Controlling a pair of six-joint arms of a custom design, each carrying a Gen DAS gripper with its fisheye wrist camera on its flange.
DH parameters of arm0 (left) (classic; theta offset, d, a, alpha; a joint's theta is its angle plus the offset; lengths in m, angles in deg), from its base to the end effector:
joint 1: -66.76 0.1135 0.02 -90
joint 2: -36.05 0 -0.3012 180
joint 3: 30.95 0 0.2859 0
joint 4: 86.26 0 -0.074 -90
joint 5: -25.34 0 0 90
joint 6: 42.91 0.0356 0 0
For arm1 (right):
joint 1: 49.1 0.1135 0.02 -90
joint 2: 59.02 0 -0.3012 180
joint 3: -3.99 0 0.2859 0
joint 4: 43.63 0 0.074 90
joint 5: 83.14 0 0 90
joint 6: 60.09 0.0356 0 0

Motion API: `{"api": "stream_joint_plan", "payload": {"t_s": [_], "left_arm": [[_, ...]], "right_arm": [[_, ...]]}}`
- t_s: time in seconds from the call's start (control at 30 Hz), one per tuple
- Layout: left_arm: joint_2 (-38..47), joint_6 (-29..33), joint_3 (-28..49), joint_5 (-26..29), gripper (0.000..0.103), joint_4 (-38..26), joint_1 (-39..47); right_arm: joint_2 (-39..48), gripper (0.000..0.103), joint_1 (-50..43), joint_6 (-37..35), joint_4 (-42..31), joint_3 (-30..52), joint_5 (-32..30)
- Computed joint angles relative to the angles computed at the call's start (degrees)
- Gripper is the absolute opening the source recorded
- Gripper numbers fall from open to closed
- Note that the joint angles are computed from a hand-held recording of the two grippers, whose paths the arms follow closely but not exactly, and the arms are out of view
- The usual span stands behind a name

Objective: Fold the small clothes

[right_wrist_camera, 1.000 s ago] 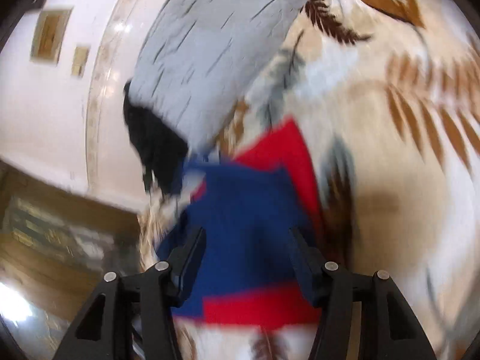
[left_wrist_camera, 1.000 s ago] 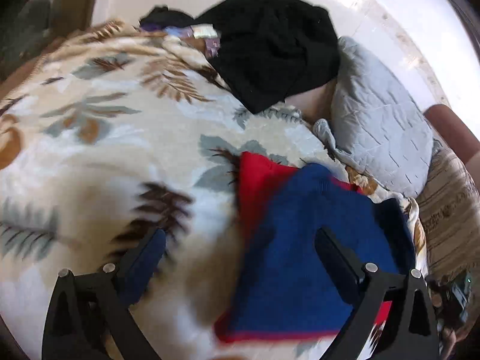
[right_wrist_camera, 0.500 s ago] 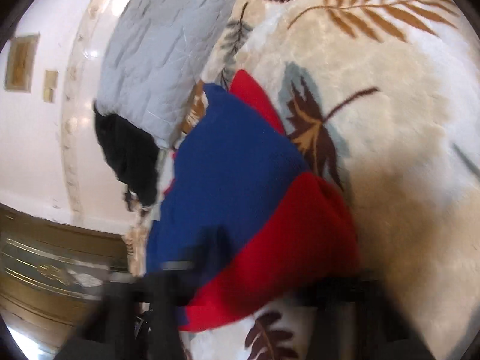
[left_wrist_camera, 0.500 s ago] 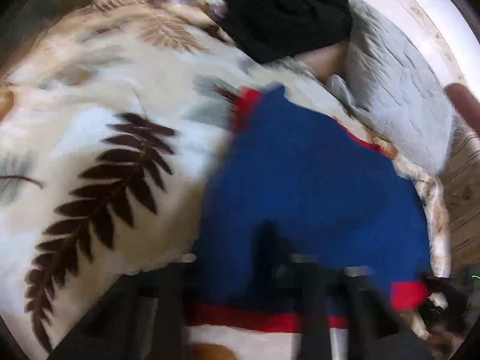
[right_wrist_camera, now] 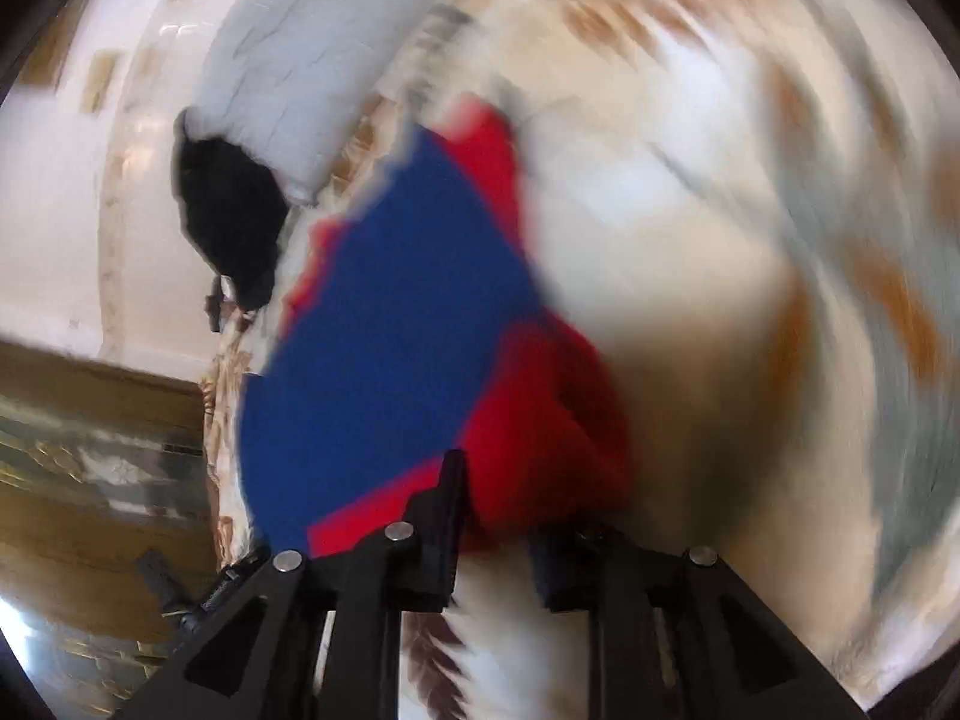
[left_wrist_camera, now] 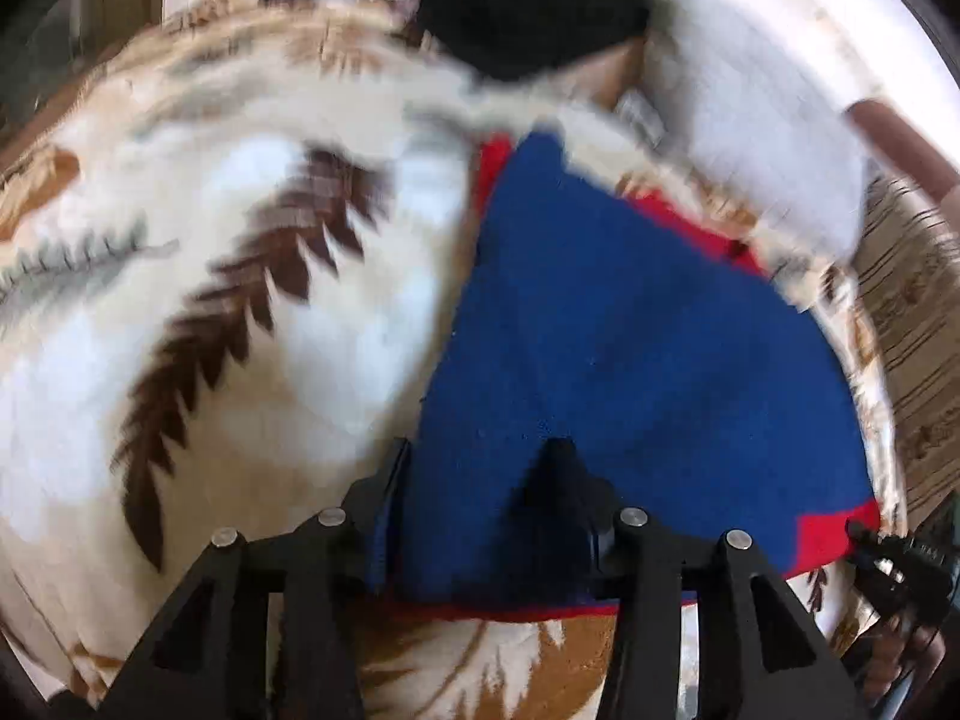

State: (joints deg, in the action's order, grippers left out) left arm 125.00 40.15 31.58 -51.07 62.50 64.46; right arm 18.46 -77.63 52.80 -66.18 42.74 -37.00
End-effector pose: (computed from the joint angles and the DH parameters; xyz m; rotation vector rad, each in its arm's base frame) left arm 0.3280 -0.0215 0.1957 -0.0153 2.5762 -0.3659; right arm 0.2100 -0.0861 0.1413 0.8353 2.3168 0.9543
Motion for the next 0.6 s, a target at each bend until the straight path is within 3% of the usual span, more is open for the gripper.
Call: {"api": "stream_joint_plan", "payload": {"t_s": [0.1, 0.2, 0.27, 0.4, 0.5, 0.57, 0.6], "left_arm": [[-3.7, -0.2, 0.4, -2.3, 0.067, 0.8, 0.6], [-3.4, 0.9, 3.0, -2.8, 0.071, 3.1, 0.0], [-1.0, 1.0, 5.5, -1.9, 0.071, 3.1, -1.3], [6.0, 2.0, 10.9, -1.0, 0.071, 5.4, -5.5], [9.6, 2.1, 14.4, -3.3, 0.071, 4.2, -8.0], [12.5, 1.9, 15.8, -4.4, 0.071, 4.5, -8.9], [13.5, 1.9, 16.6, -5.2, 0.071, 3.9, -9.3]], "right_arm": [[-7.9, 0.037, -3.1, -5.7, -7.9, 0.6, 2.8], [-10.7, 0.037, -2.0, -11.0, -12.2, 5.2, 7.5], [-8.1, 0.037, 0.5, -12.0, -10.7, 9.0, 9.9], [5.1, 0.041, 7.0, -11.5, -6.2, 19.7, 17.4], [16.1, 0.068, 11.2, -12.6, -7.0, 29.4, 20.3], [21.4, 0.068, 13.3, -14.6, -8.5, 33.8, 24.4], [24.5, 0.048, 13.9, -16.1, -10.6, 36.3, 24.0]]}}
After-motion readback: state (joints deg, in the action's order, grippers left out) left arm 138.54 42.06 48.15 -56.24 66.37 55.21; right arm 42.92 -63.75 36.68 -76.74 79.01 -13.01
